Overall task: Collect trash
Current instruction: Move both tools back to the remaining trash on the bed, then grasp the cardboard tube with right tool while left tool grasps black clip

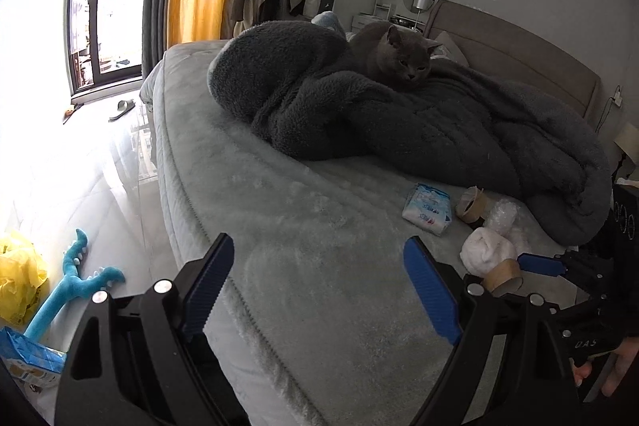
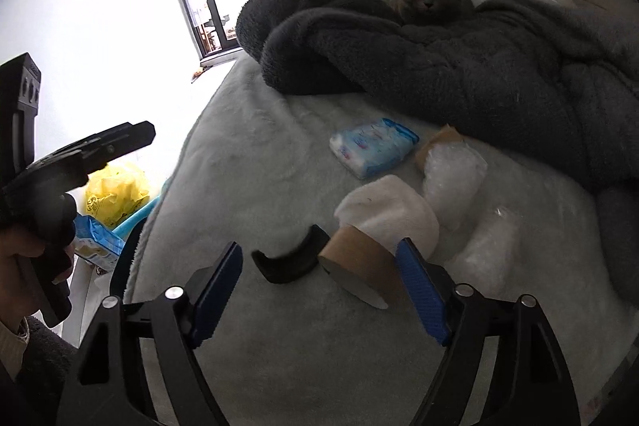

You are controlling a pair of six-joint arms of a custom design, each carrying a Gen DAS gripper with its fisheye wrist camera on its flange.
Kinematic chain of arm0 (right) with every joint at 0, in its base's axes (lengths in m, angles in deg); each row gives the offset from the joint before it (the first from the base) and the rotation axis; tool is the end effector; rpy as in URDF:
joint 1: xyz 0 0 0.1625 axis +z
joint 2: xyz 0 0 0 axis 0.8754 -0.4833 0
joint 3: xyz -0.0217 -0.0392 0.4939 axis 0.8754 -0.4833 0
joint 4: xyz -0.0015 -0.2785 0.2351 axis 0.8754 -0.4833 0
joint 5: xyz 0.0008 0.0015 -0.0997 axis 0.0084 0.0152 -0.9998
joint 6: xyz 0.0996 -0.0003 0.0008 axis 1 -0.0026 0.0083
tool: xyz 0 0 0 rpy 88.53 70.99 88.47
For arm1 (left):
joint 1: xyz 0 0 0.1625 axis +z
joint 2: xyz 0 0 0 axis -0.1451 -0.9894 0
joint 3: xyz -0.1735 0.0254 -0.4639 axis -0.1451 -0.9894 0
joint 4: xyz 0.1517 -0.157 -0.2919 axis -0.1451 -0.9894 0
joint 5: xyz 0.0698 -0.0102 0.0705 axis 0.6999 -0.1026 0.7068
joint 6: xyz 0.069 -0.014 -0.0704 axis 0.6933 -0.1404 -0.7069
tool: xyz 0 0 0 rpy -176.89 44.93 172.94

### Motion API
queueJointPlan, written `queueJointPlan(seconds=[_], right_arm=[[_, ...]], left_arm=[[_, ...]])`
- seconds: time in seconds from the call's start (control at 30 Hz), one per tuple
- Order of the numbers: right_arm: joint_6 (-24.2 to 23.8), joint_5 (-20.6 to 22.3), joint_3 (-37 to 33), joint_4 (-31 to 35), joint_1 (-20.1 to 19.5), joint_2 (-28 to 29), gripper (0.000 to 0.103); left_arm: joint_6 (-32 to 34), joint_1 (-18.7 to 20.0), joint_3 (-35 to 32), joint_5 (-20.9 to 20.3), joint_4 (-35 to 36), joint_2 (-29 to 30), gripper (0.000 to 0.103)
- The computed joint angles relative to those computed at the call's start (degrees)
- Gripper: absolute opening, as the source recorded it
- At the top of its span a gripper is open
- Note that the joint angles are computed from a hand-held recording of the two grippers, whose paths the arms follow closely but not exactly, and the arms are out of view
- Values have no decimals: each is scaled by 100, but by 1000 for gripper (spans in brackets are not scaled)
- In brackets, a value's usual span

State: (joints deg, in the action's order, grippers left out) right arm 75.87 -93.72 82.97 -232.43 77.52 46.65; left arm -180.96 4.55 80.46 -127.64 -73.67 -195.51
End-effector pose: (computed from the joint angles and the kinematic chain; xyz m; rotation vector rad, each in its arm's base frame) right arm 0.4503 -0.2905 0.0689 0.9361 -2.4929 0.5903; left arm -0.1010 -0.2035 0.4192 0.3963 2.3233 -1.1269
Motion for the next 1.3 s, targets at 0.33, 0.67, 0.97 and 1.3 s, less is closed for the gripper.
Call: queueJointPlan(seconds=[0.33,0.67,0.97,1.3], right_arm=[[-151,-488,147,-37,-13,67,68],[-568,-935,243,-644,-124,264,47],[-418,-334,462,-764,-269,-110,47],[-524,-281,604,-892,-275,-339,46]], left_arm=[[1255,435,532,23,-1787,231,89],[2193,780,1010,-77,-3362,617,89],[3064,1041,1371,-385,-4836,844,89],[3665,1289,1707,-755,-5926,1433,82]])
